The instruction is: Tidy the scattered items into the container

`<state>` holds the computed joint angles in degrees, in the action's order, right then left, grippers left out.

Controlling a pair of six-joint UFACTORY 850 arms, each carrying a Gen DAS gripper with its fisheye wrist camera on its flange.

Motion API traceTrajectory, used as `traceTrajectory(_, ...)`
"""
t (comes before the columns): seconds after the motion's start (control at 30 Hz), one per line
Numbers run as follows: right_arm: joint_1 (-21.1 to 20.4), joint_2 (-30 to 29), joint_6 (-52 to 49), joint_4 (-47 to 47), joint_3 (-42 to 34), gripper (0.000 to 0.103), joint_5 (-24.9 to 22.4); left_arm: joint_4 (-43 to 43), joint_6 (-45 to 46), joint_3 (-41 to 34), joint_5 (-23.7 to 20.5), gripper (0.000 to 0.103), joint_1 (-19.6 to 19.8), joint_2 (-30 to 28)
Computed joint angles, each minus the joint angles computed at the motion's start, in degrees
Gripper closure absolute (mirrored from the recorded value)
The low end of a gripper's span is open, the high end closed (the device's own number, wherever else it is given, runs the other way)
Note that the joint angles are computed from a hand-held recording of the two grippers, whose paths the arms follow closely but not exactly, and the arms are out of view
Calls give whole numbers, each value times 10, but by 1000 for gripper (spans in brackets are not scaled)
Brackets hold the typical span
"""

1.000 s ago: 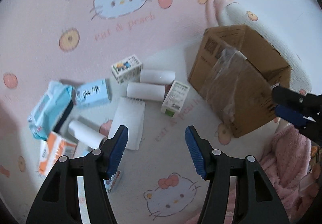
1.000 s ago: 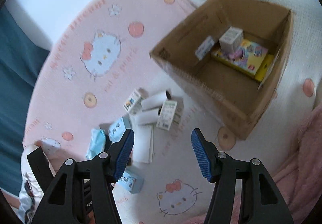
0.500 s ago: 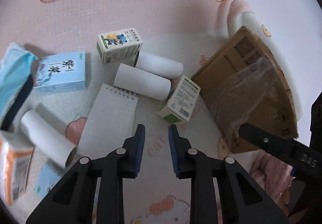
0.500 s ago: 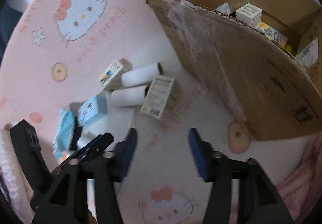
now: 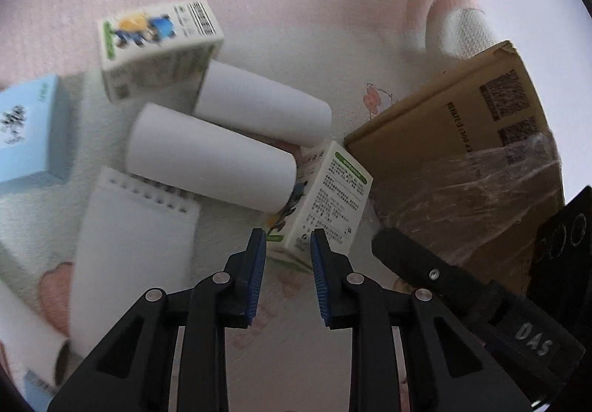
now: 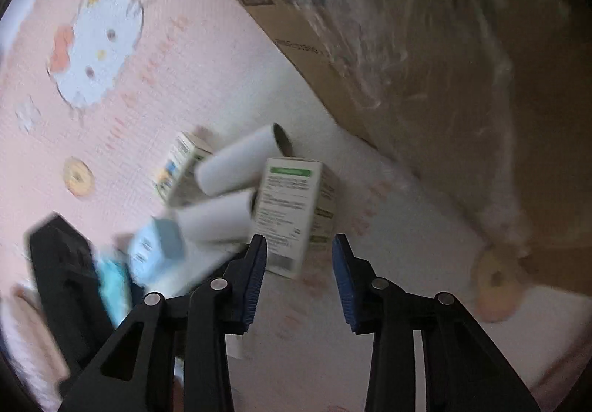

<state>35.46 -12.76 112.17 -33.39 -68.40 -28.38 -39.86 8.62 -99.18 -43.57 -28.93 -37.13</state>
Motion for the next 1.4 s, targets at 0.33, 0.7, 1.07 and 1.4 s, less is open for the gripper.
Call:
traceTrajectory(0.33, 16, -9, 184, -157, 14, 55, -18, -91, 52, 37, 25, 72, 7, 10)
traceTrajectory(0.7, 22, 2, 392, -300, 57, 56, 26, -140, 72, 72, 36, 73, 8, 28)
traceTrajectory(1.07, 32, 9, 255, -206, 55, 69, 65, -112, 53, 137, 32, 79, 5, 81)
traceTrajectory(1.4, 52, 18, 183, -144, 61, 69, 148, -7, -49, 213, 46, 92, 13, 155)
